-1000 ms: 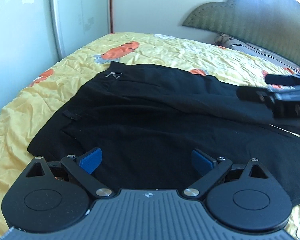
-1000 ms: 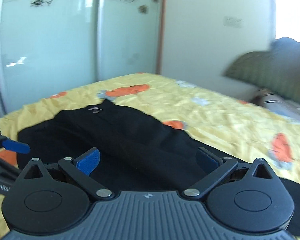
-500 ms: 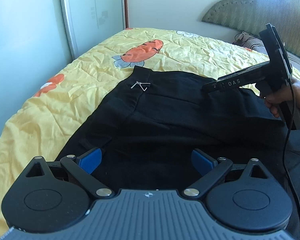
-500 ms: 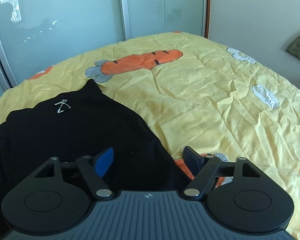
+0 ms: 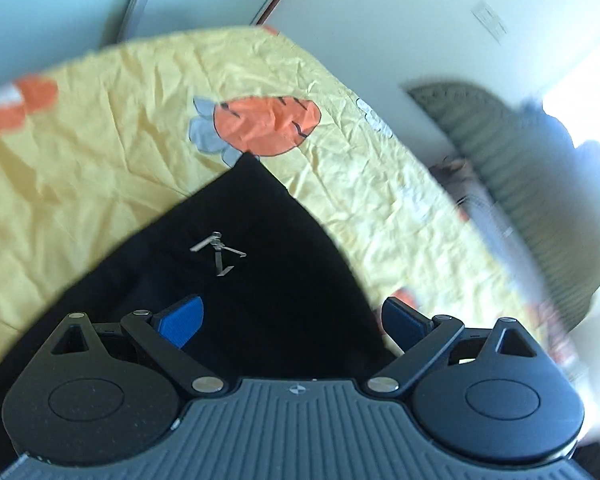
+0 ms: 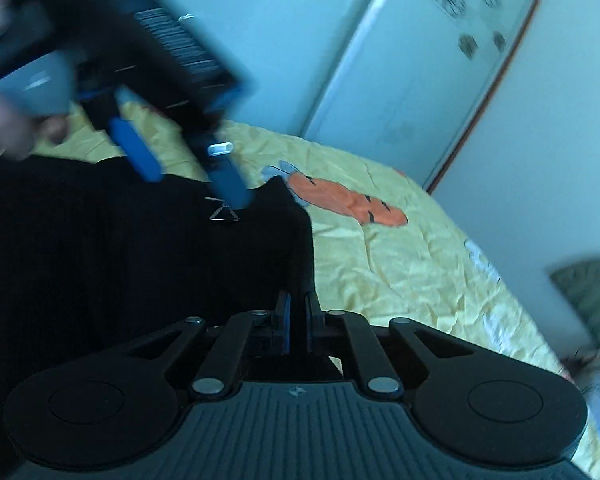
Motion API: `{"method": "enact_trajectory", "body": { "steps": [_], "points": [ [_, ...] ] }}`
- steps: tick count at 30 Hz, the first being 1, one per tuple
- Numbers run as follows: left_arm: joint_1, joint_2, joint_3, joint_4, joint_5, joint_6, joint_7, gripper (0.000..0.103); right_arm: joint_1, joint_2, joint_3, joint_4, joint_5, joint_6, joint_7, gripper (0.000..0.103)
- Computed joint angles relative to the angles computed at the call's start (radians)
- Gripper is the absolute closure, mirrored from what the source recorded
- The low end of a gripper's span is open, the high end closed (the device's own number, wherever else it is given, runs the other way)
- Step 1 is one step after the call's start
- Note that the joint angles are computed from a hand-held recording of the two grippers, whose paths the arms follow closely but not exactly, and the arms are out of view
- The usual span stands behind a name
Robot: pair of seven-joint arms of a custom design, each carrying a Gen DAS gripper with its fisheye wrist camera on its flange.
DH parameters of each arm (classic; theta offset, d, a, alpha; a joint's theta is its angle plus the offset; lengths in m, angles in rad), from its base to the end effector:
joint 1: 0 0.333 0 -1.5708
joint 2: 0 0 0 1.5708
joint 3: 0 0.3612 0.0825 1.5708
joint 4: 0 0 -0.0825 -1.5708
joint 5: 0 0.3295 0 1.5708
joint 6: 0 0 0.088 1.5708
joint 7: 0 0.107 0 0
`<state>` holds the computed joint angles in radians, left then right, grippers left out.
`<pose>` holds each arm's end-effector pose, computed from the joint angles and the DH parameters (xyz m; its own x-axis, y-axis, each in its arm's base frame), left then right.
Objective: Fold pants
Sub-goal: 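Lift the waistband with both grippers and fold it over toward the hems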
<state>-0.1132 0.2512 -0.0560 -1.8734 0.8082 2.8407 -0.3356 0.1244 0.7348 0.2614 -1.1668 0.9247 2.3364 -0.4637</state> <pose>0.6068 -0.1383 0.5233 0.6116 -0.5256 0.5913 -0.3070 -0.8465 -0.4350 0.7312 0.2299 0.4760 0.8930 -0.0283 0.4491 0.3476 -0.5905 -0.7284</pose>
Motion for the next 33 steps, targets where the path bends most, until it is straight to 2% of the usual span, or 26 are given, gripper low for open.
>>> {"method": "enact_trajectory", "body": {
  "steps": [1,2,5,6,7,8,9,11,14,16,17,20,23,25,27,30,33],
  "points": [
    [0.017,0.012,0.005,-0.003,-0.011,0.061,-0.018,0.006,-0.011,-0.048,0.004,-0.087,0.057,0.025,-0.114,0.096],
    [0.036,0.027,-0.008,0.006,-0.055,0.074,0.006,0.006,-0.042,-0.082,0.043,-0.157,0.079,0.054,-0.191,0.096],
    [0.066,0.061,-0.036,0.047,-0.162,0.046,0.105,0.014,-0.058,-0.138,0.044,-0.263,0.16,0.071,-0.343,0.096],
    [0.065,0.066,-0.036,0.054,-0.185,0.038,0.114,0.027,-0.052,-0.147,0.032,-0.277,0.167,0.067,-0.354,0.096],
    [0.066,0.068,-0.037,0.054,-0.204,0.041,0.122,0.052,-0.046,-0.152,0.021,-0.286,0.173,0.063,-0.355,0.096],
    [0.077,0.068,-0.052,0.052,-0.238,0.033,0.154,0.068,-0.042,-0.153,0.013,-0.289,0.183,0.061,-0.358,0.096],
    [0.077,0.067,-0.064,0.055,-0.269,0.008,0.185,0.095,-0.038,-0.153,0.007,-0.29,0.192,0.06,-0.359,0.096],
    [0.013,0.044,-0.006,0.044,-0.186,-0.042,0.125,0.097,-0.025,-0.145,-0.006,-0.279,0.204,0.063,-0.332,0.096],
    [-0.037,0.009,0.022,0.022,-0.067,-0.073,0.04,0.097,-0.006,-0.146,-0.008,-0.288,0.254,0.146,-0.334,0.093],
    [-0.052,-0.023,0.023,-0.001,0.006,-0.085,-0.014,0.097,-0.008,-0.142,0.017,-0.299,0.349,0.246,-0.425,0.084],
    [-0.055,-0.04,0.02,-0.015,0.039,-0.09,-0.041,0.097,0.002,-0.134,0.016,-0.292,0.371,0.296,-0.445,0.083],
    [-0.048,-0.086,0.006,-0.059,0.125,-0.076,-0.116,0.097,0.038,-0.085,0.001,-0.229,0.385,0.451,-0.426,0.083],
    [-0.029,-0.133,-0.014,-0.111,0.183,-0.058,-0.154,0.097,0.033,-0.048,-0.008,-0.171,0.354,0.543,-0.333,0.084],
    [-0.016,-0.162,-0.03,-0.153,0.207,-0.038,-0.16,0.097,0.015,-0.063,-0.027,-0.173,0.312,0.537,-0.201,0.094],
    [-0.011,-0.195,-0.049,-0.196,0.221,-0.035,-0.149,0.097,-0.036,-0.109,0.0,-0.221,0.322,0.515,-0.168,0.095],
    [-0.01,-0.26,-0.079,-0.274,0.271,-0.056,-0.17,0.097,-0.12,-0.237,0.051,-0.38,0.442,0.473,-0.304,0.095],
    [-0.016,-0.324,-0.117,-0.348,0.293,-0.118,-0.183,0.097,-0.156,-0.367,0.042,-0.552,0.53,0.391,-0.422,0.095]
  ]
}}
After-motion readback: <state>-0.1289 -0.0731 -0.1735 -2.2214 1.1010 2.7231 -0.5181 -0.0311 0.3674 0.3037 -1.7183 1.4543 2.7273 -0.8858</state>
